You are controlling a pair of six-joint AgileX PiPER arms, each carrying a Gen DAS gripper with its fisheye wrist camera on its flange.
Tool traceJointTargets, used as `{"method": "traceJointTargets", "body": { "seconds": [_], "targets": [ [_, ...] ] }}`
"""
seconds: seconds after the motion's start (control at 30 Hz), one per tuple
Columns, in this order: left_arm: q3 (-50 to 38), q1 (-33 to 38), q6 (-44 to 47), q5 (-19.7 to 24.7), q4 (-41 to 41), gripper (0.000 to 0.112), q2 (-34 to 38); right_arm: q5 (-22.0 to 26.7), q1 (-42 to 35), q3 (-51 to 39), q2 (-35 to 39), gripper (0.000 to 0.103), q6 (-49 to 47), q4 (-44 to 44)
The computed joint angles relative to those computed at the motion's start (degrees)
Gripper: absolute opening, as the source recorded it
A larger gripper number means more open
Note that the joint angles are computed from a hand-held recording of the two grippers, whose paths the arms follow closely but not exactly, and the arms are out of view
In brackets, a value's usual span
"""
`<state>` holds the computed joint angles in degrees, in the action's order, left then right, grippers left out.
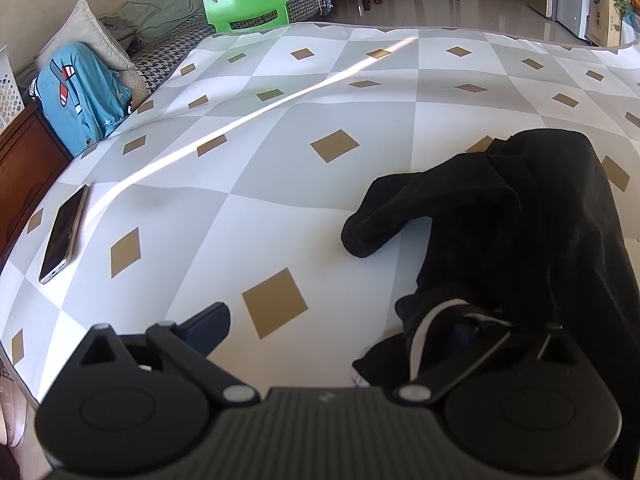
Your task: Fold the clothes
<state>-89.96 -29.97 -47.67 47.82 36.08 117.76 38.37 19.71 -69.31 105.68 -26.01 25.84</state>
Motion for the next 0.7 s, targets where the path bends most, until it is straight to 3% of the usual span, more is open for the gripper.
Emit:
{"method": "traceJointTargets", "body": {
  "seconds": [0.17, 0.3, 0.4, 0.7],
  "targets": [
    [-0.1, 0.1, 0.0, 0.0, -0.1, 0.103, 0.1, -3.4, 3.1, 2.3, -0.5, 0.066, 1.6, -5.1],
    [-0.2, 0.2, 0.1, 0.1, -0.2, 0.103, 0.1, -5.2, 3.4, 3.1, -1.1, 0.039, 1.6, -6.4],
    [-0.4, 0.3, 0.2, 0.3, -0.5, 0.103, 0.2, -4.1, 1.0, 2.5, -0.8, 0.016, -1.6, -0.1],
    [-0.6, 0.8, 0.1, 0.9, -1.1, 0.103, 0.1, -5.3, -3.7, 1.9, -4.2, 0.009, -15.4, 18.0]
  ]
}}
